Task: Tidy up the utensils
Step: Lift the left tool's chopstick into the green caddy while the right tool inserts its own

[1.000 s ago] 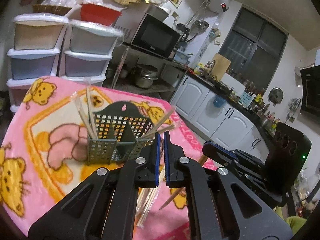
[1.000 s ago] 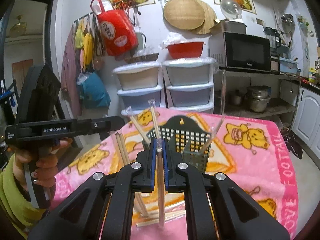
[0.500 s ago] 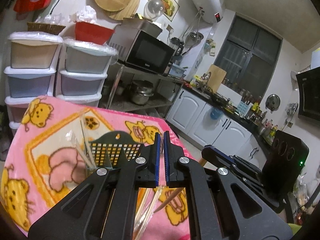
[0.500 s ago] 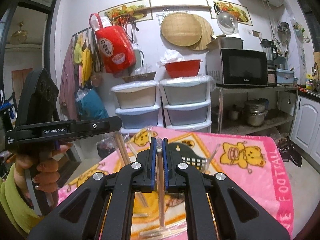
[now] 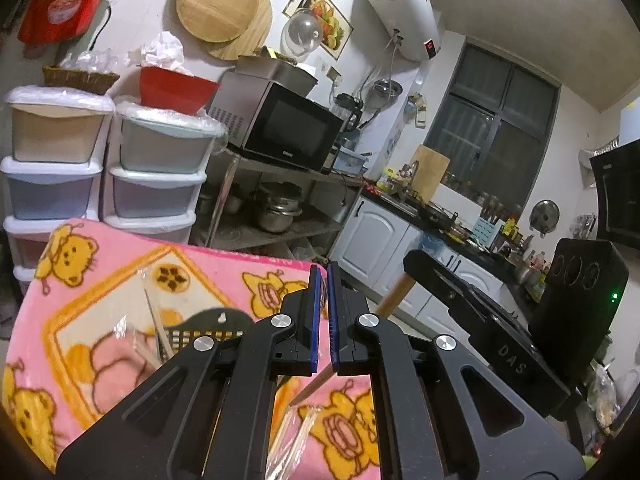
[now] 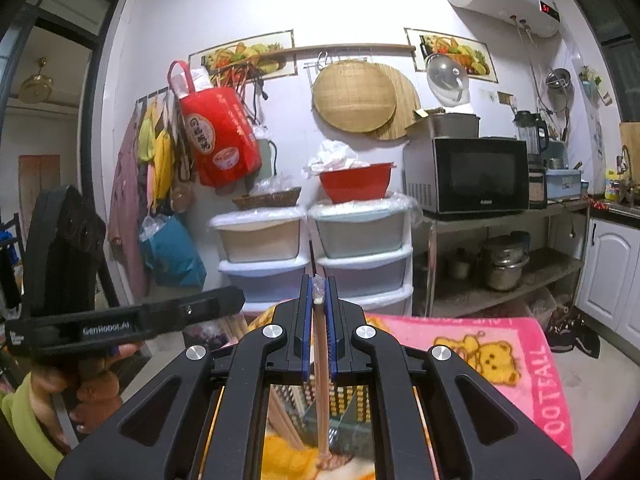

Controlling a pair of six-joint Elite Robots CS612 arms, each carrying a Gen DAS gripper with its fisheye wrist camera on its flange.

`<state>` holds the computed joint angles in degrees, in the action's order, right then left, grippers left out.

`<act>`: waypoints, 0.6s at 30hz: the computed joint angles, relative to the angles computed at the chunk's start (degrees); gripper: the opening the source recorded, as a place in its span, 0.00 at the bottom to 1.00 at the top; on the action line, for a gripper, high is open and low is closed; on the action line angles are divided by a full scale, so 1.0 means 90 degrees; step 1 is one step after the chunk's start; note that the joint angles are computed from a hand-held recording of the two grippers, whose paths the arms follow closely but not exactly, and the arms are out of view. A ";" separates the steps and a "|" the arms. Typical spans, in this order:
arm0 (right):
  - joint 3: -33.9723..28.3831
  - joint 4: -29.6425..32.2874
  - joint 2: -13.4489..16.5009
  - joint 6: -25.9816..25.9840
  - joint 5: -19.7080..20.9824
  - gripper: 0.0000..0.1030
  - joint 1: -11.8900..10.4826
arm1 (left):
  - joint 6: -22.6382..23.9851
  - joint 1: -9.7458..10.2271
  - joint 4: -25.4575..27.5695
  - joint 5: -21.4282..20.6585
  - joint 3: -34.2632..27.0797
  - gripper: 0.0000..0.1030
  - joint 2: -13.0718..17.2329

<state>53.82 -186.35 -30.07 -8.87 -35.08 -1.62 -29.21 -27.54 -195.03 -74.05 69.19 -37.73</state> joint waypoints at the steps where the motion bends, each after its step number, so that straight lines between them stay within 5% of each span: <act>1: -0.0087 -0.0028 0.0038 0.0070 -0.0023 0.06 0.0009 | 0.0020 0.0011 0.0020 0.0007 -0.0045 0.02 0.0013; 18: -0.1582 0.0281 0.0794 0.0546 -0.0556 0.06 0.0177 | 0.0292 0.0119 0.0150 0.0506 -0.0887 0.02 0.0444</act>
